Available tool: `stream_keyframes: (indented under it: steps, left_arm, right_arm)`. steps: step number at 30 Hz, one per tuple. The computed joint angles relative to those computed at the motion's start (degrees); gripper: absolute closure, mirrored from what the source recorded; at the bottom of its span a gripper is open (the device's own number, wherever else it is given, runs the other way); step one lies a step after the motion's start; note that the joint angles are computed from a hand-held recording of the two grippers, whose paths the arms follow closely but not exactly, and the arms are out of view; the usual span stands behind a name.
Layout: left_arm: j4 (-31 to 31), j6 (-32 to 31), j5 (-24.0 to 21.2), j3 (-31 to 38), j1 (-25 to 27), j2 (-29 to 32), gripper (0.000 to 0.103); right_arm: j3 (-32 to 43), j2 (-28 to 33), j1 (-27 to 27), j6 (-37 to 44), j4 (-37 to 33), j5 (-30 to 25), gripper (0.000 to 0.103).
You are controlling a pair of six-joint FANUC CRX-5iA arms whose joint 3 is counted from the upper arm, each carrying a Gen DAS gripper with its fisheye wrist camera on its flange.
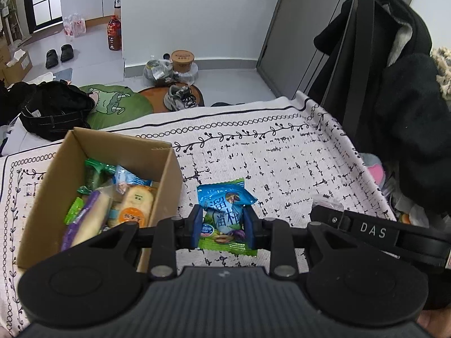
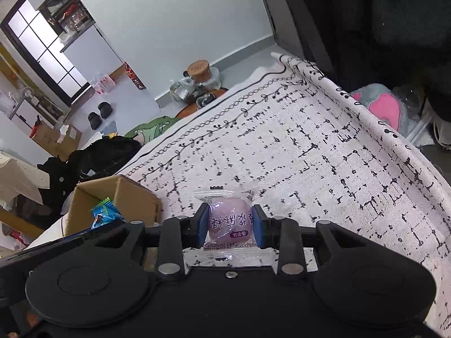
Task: Organize snacks
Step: 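Carry both held packets over the cardboard box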
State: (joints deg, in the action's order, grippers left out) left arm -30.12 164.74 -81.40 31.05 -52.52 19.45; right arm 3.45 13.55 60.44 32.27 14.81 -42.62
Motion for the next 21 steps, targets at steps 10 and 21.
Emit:
stream_keyframes:
  steps: [10,21]
  left_arm:
    - [-1.86,2.93,-0.62,-4.27,-1.96,-4.94,0.074]
    - [-4.50,7.38,-2.73,-9.88,-3.51,-11.24,0.074]
  right_arm:
    - [-1.24,-0.87,4.65,-6.36,5.76,0.92,0.072]
    - [0.46,0.20,8.43,-9.43,8.99,0.73,0.072]
